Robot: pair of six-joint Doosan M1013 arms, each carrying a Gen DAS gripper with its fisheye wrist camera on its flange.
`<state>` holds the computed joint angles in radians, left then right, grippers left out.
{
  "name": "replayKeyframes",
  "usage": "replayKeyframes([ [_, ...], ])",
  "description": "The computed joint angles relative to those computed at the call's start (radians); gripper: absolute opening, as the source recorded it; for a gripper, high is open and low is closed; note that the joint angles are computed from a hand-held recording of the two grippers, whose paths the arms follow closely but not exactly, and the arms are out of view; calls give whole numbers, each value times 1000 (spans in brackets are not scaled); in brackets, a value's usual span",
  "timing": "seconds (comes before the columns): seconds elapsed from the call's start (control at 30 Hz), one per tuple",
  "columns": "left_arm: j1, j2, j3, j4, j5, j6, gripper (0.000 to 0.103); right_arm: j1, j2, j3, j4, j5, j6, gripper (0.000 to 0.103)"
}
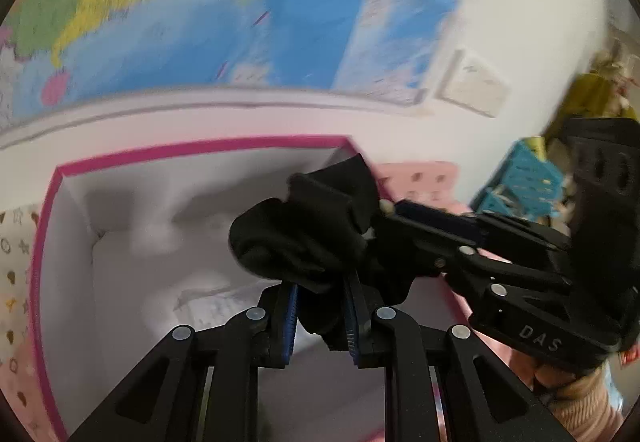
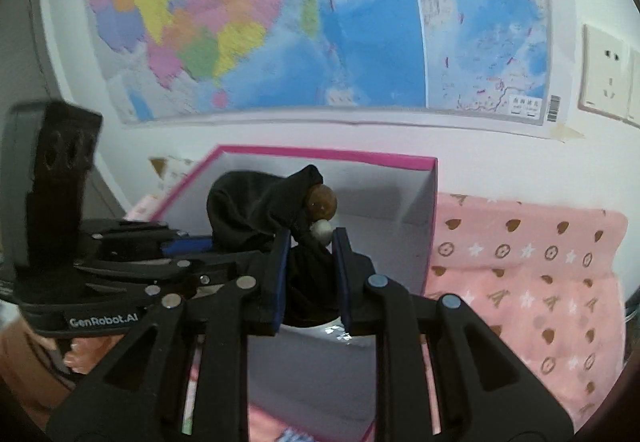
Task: Organize soft objects
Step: 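Carry the black cloth into the pink box and open both grippers, then grasp the blue checkered cloth with both grippers and lift it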
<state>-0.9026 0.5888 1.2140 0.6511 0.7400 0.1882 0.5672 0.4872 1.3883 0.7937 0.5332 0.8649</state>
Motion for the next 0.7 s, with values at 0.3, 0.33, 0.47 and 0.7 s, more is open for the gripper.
replayKeyframes([
  [0.3, 6, 11, 4, -4, 68, -53, 35, 5, 35, -36, -181, -8, 196, 29],
  [0.33, 1, 3, 14, 16, 63, -67, 35, 0, 24, -20, -146, -10, 163, 30],
  [0.47, -28, -38, 77, 112, 0, -131, 36, -23, -34, 64, 56, -25, -19, 46],
  [0.7, -88, -81, 141, 254, -86, -171, 40, -65, -130, 201, 344, 17, -285, 58],
])
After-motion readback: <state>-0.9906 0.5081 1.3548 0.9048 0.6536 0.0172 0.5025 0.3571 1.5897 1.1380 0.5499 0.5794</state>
